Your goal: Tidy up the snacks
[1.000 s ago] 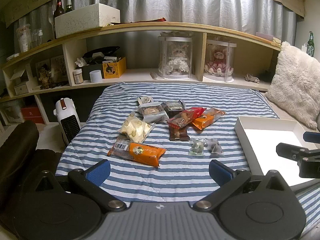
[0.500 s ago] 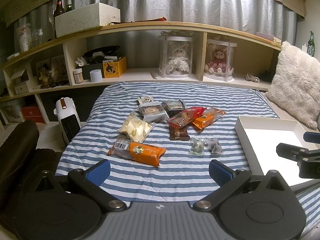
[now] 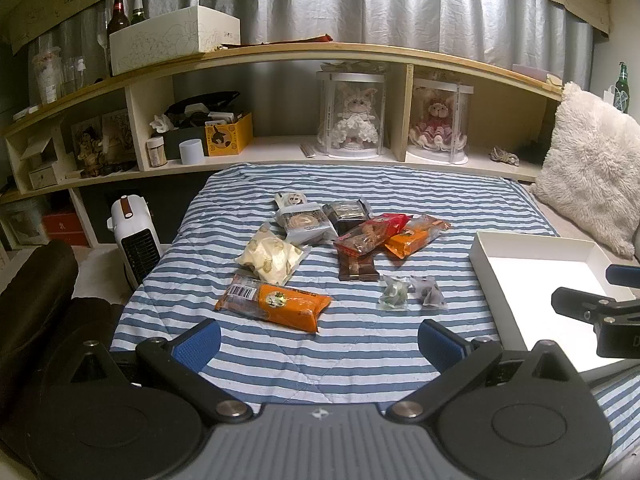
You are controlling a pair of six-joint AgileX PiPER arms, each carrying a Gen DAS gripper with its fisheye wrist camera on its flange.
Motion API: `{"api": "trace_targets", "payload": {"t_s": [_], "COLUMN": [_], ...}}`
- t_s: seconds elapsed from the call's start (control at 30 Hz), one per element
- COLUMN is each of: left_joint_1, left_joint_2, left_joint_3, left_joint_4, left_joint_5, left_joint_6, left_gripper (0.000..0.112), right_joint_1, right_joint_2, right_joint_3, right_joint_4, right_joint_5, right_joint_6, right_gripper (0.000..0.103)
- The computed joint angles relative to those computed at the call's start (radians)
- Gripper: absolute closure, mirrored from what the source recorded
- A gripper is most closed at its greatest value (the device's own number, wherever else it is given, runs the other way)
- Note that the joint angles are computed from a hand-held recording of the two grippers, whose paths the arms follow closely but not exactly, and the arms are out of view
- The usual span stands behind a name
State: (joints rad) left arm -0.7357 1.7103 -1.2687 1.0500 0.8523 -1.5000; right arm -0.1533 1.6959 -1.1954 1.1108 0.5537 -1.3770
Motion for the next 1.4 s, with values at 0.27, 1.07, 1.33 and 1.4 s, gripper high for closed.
{"api": "trace_targets", "payload": {"t_s": [0.27, 1.07, 1.33, 1.4], "left_joint_1": [0.0, 0.078, 0.165, 0.193], "left_joint_2": [0.001, 0.095, 0.17, 0.203], "left_joint_3": [-0.004, -0.088, -0.181, -0.221], "left_joint_4": [-0.004, -0.109, -0.166, -0.177], "left_joint_5": [0.002, 0.04, 0.029, 0.027], "left_joint_6": [0.004, 0.008, -0.008, -0.012], "left_gripper": [0.009, 0.009, 0.009, 0.009], "right_joint_1": [0.0, 0.008, 0.075, 0.087], "right_joint_2": [-0.001, 0.055, 0.199, 0.24], "right_joint_3": [0.002, -0.025, -0.184, -0.238], "right_joint_4": [-0.001, 0.14, -0.013, -0.053], "right_joint_5": [0.001, 0.016, 0.039, 0.054], "right_joint_6": [-0.001, -0.115, 0.001, 0.038], "right_gripper": [0.001, 0.001, 0.001, 0.001]}}
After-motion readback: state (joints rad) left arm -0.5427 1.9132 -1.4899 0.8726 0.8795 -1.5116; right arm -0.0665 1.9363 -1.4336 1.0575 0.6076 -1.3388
